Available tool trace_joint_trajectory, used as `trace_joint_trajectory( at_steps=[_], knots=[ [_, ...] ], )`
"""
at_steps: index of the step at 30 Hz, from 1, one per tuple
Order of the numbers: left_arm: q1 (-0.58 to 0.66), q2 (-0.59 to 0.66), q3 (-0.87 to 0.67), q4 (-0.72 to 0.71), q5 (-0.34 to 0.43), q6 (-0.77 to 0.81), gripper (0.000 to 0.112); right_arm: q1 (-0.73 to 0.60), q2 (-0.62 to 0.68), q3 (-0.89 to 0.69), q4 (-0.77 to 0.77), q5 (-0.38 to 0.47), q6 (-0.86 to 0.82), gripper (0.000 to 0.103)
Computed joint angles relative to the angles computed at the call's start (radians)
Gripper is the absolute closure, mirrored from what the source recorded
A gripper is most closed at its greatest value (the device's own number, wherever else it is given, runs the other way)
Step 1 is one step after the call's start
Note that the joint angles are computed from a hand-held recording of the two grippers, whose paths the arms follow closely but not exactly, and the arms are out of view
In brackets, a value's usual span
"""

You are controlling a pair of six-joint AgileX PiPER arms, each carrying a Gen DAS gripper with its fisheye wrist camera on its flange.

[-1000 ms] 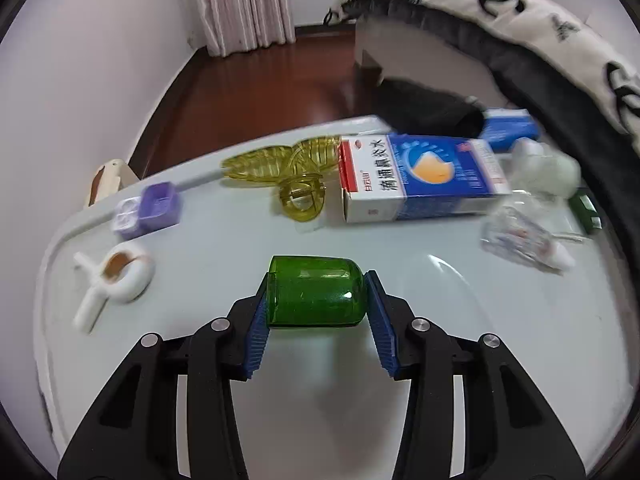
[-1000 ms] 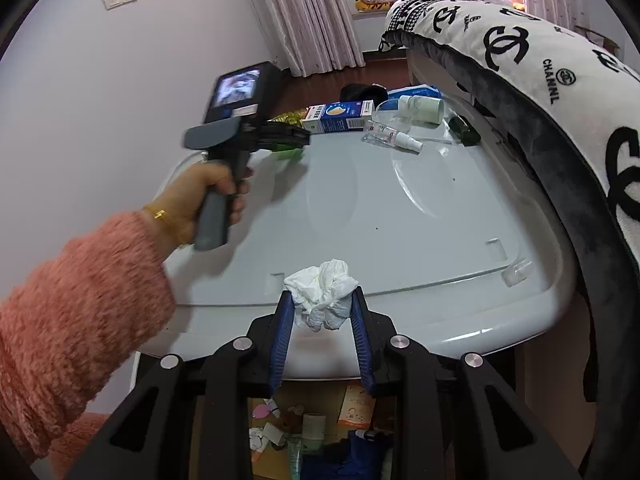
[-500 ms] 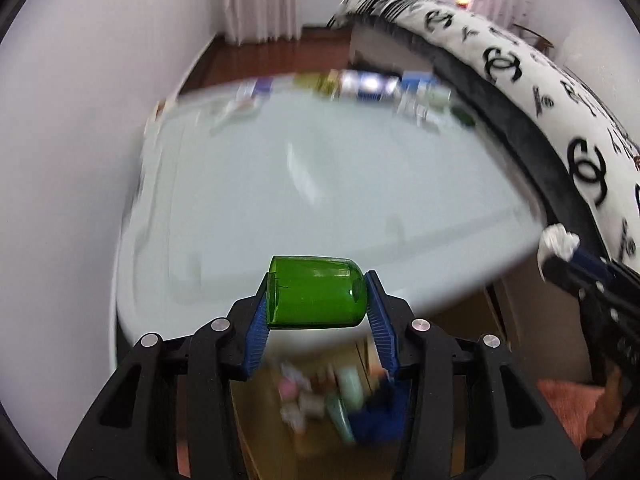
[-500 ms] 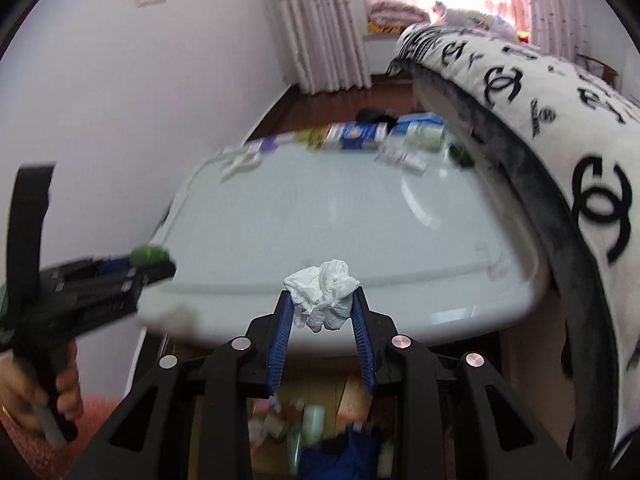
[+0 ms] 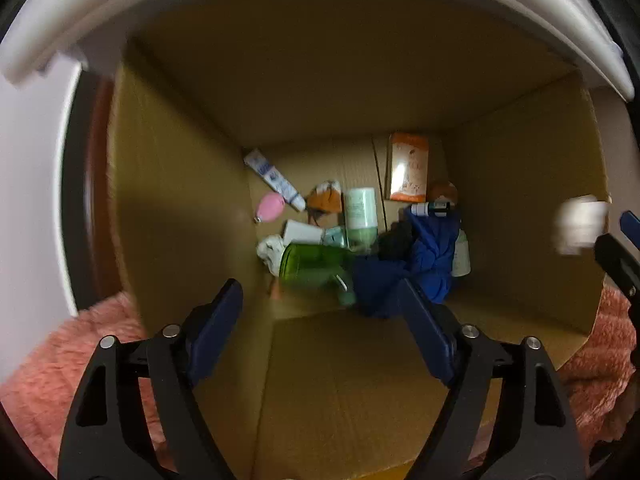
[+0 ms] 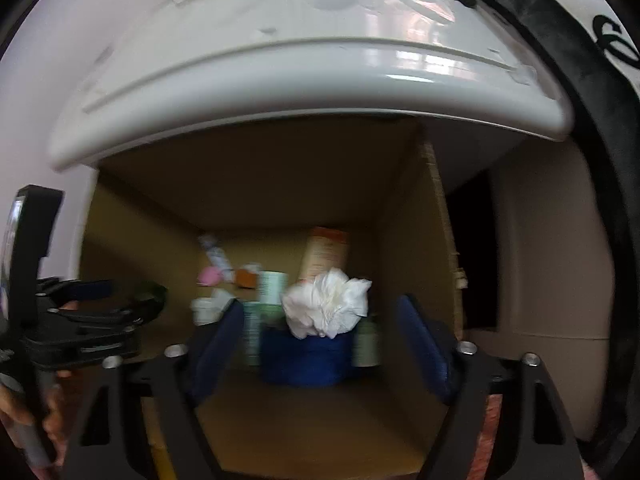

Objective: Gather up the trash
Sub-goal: 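Grasp the green cup and drop it in the box with left tool while right tool drops tissue, then grasp the clear glass bottle with the right tool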

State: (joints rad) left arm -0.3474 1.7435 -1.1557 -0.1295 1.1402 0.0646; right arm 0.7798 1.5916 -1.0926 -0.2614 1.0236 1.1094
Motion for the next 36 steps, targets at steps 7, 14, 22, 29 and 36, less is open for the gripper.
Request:
trace_joint_trajectory(
  at_steps=[7, 14, 22, 29, 36],
  knots=[
    [-0.001, -0.013, 0.014, 0.011, -0.037, 0.016, 0.034, -0.032, -0.011, 0.020, 0.015, -0.016, -0.020, 0.017],
    [-0.035, -0.061, 0.020, 0.028, -0.061, 0.017, 0.034, -0.036, 0.003, 0.004, 0.004, -0.013, -0.010, 0.017],
    [-0.057, -0.137, 0.000, 0.071, -0.079, -0.004, 0.033, -0.035, -0.042, -0.009, -0.039, 0.029, 0.031, 0.017],
    [0.003, -0.106, -0.420, 0.025, -0.140, -0.025, 0.022, -0.129, -0.088, -0.243, -0.328, 0.079, 0.026, 0.006],
    [0.061, 0.029, -0.563, -0.046, -0.287, -0.024, 0.022, -0.509, 0.316, -0.724, -0.148, -0.090, -0.417, 0.006]
  ],
)
